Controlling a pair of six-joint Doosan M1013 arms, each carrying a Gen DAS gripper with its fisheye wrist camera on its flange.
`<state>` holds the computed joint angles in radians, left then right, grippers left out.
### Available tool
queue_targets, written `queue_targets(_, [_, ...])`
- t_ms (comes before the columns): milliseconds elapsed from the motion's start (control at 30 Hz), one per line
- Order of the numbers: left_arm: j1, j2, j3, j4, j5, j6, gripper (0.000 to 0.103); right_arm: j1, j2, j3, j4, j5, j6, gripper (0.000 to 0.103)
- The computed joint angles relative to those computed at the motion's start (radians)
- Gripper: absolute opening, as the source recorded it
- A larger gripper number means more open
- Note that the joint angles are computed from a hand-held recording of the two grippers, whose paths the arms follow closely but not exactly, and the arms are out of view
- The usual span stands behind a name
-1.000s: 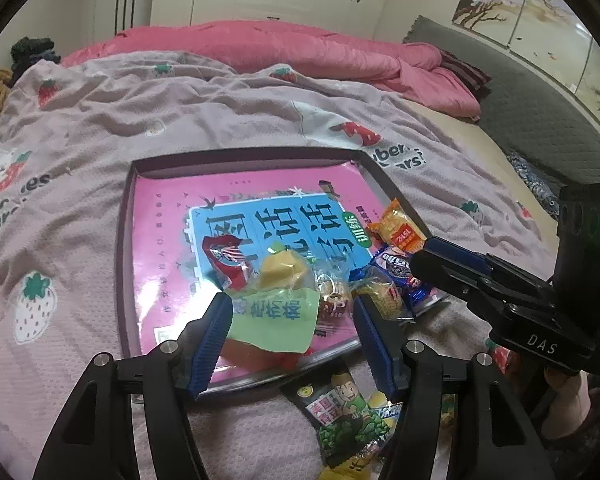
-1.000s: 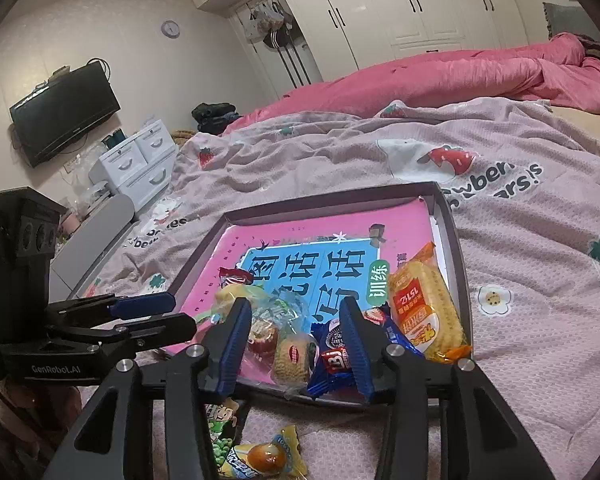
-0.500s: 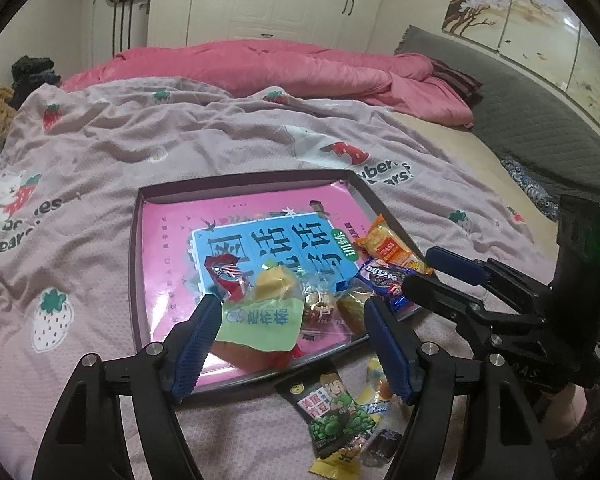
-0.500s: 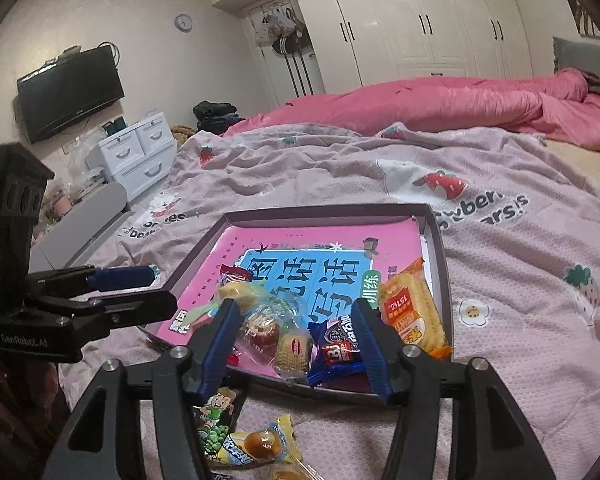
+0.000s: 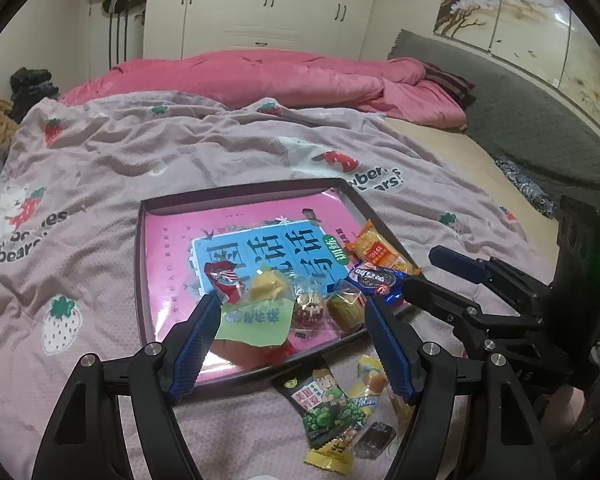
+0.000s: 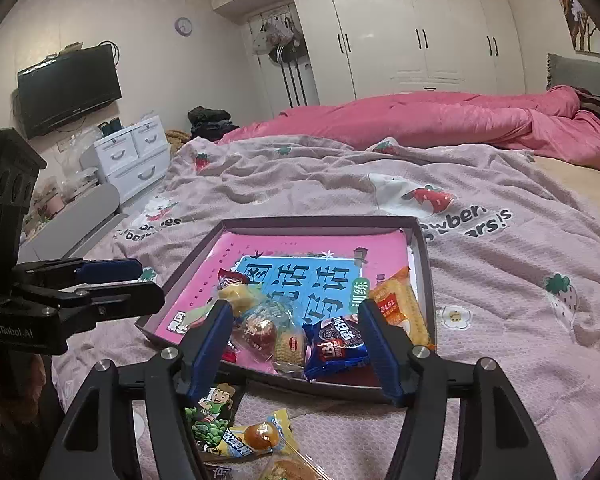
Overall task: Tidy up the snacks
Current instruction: 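Withdraw both open tools from the tray toward the remaining snacks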
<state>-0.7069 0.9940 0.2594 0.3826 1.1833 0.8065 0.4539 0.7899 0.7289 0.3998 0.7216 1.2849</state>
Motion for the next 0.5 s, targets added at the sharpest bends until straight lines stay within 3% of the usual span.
queue_targets(133, [-0.004, -0.003, 0.003, 0.003, 0.007, 0.002, 0.076, 0.003, -0.003, 0.004, -0.029, 0.003, 0.021, 0.065])
queue_targets(267, [-0.012, 0.019, -0.043, 0.035, 0.061, 0.02, 0.076, 0.005, -0.01, 0.014, -0.044, 0.001, 0.036, 0.065])
queue_targets(500, [-0.012, -0.006, 0.005, 0.019, 0.047, 0.003, 0.076, 0.008, -0.028, 0.043, -0.062, -0.019, 0.047, 0.065])
